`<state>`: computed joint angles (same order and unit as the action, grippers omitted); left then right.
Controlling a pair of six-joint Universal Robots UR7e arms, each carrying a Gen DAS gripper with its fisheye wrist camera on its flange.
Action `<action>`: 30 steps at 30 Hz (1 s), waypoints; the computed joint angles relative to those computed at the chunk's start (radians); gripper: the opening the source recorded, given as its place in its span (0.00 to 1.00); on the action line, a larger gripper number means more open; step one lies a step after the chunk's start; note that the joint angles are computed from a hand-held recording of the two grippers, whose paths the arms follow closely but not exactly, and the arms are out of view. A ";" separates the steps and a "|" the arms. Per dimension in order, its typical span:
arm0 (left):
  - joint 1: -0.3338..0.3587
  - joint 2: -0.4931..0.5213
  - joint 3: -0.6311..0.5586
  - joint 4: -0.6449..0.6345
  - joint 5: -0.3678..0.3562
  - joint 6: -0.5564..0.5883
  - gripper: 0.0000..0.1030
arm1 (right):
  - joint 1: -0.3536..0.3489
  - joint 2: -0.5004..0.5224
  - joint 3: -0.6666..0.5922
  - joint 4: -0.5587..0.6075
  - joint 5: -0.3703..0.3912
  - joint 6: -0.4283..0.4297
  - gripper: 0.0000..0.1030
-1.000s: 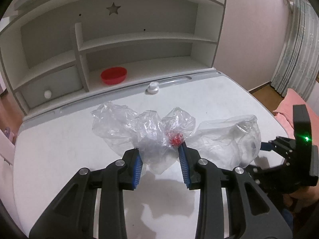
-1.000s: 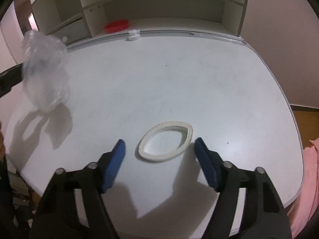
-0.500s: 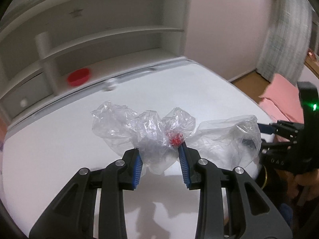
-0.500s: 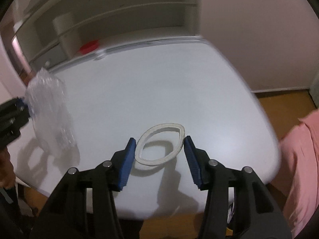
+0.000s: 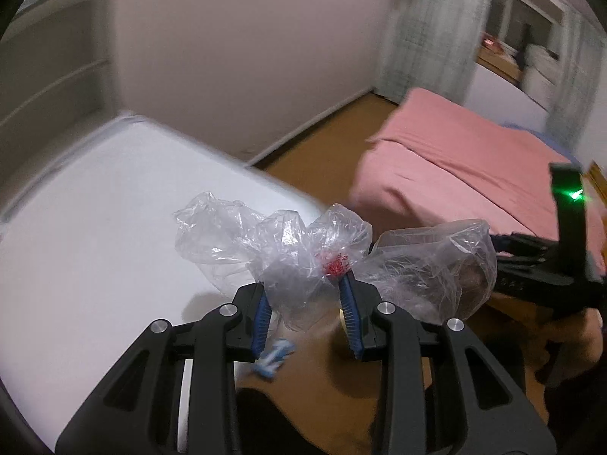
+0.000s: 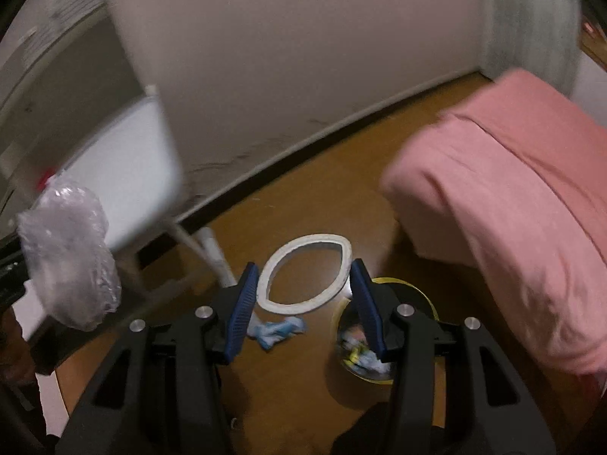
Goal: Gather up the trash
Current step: 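Carry bag and ring over the black bin and open both tools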
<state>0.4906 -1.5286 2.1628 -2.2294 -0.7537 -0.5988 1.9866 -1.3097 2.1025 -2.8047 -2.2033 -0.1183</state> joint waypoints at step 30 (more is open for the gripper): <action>0.199 0.607 -0.194 -0.343 -0.269 0.222 0.31 | -0.471 -0.187 0.199 -0.065 0.163 -0.061 0.69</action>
